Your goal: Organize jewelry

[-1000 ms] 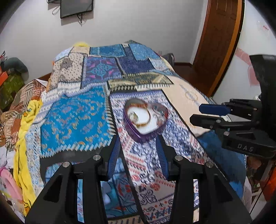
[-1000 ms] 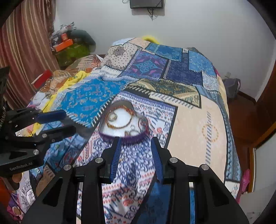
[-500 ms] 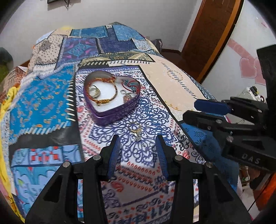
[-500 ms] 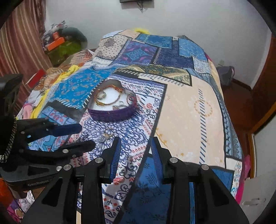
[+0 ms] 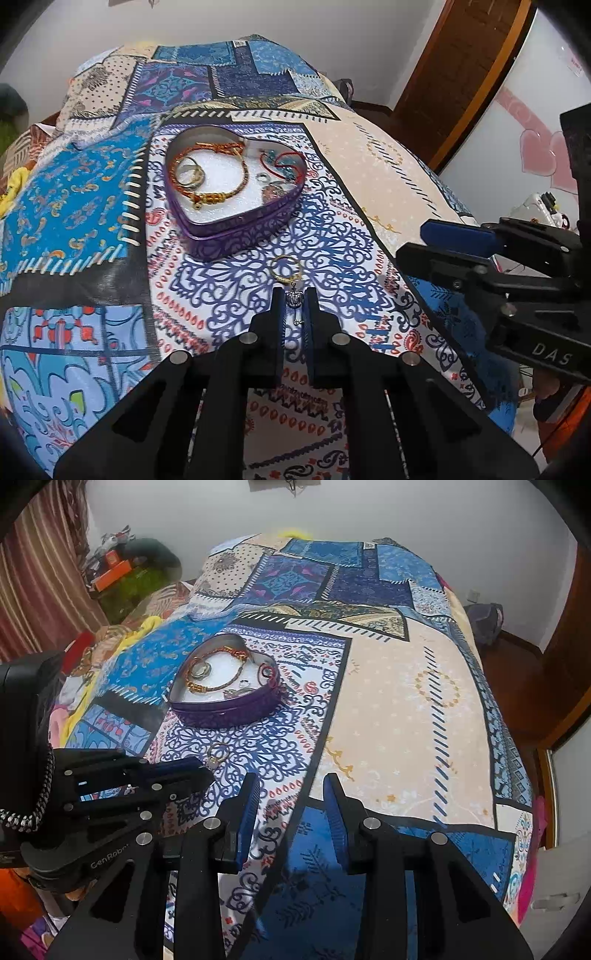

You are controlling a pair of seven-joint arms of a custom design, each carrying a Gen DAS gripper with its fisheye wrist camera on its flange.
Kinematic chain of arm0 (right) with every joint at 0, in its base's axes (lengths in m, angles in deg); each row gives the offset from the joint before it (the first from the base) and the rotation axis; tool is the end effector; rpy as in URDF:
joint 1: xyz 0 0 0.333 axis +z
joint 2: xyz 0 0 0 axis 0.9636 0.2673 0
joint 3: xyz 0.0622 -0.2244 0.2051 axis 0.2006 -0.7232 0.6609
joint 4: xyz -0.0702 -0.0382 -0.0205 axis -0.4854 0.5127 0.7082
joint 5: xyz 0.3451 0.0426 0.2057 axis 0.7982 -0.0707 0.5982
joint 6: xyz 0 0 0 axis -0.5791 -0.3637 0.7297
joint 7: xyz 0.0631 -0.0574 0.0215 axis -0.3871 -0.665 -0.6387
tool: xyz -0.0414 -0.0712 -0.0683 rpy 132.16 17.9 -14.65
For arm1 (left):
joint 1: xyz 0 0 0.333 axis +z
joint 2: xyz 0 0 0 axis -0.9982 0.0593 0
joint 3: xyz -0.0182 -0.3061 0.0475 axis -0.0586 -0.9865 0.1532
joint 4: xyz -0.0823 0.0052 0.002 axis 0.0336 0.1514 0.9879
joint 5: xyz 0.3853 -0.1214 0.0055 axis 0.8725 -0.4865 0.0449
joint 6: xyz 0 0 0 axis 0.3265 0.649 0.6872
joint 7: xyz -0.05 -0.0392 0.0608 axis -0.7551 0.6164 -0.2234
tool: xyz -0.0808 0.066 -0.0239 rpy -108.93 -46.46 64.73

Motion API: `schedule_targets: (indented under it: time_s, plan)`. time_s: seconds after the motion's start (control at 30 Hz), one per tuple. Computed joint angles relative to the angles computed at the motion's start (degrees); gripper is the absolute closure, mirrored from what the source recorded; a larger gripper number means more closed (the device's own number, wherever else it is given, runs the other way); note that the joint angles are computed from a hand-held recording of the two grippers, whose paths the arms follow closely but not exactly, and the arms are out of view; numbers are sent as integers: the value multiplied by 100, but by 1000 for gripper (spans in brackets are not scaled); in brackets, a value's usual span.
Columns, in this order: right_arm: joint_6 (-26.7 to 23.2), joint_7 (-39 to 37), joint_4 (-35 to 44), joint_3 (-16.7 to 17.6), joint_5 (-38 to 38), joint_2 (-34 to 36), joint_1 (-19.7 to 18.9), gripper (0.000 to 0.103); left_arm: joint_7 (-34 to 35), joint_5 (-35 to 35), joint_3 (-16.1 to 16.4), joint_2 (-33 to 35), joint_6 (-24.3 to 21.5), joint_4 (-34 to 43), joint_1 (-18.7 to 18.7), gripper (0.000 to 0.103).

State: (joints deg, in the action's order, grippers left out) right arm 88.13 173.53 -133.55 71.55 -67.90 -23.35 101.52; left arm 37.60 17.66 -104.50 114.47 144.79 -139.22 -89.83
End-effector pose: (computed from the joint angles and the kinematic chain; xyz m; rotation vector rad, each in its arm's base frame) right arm 0.6569 0.3432 0.5031 -1.7580 1.9229 -0.4332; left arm 0.7316 -0.2090 0.4500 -1.2754 2.6749 -0.9162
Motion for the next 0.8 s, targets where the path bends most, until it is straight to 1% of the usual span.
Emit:
schedule_targets:
  time_s: [0.07, 0.23, 0.43, 0.53, 0.6, 0.7, 0.8]
  plan:
    - [-30, -146, 154, 54, 89, 115, -33, 71, 41, 30, 27, -117, 218, -172, 5, 95]
    - [-301, -567, 799, 104, 252, 558, -7, 71, 97, 37, 80, -301, 631, -411, 97, 95]
    - [-770, -1136, 1770, 162, 662, 1217, -3, 71, 203, -10, 104, -409, 908, -531, 265, 95]
    - [-1053, -1239, 2239, 111, 790, 1511, 44, 71, 231, -31, 105, -422, 987, -556, 317, 95]
    - [-1122, -1286, 2420, 99, 882, 1626, 32, 71, 229, -31, 111, -421, 1062, -572, 328, 95]
    - [-1255, -1367, 2697, 92, 992, 1807, 28, 71, 199, -66, 97, -375, 1034, -514, 365, 95]
    - [-1287, -1422, 2776, 31, 966, 1870, 90, 72, 185, -72, 88, -372, 1043, -520, 371, 95]
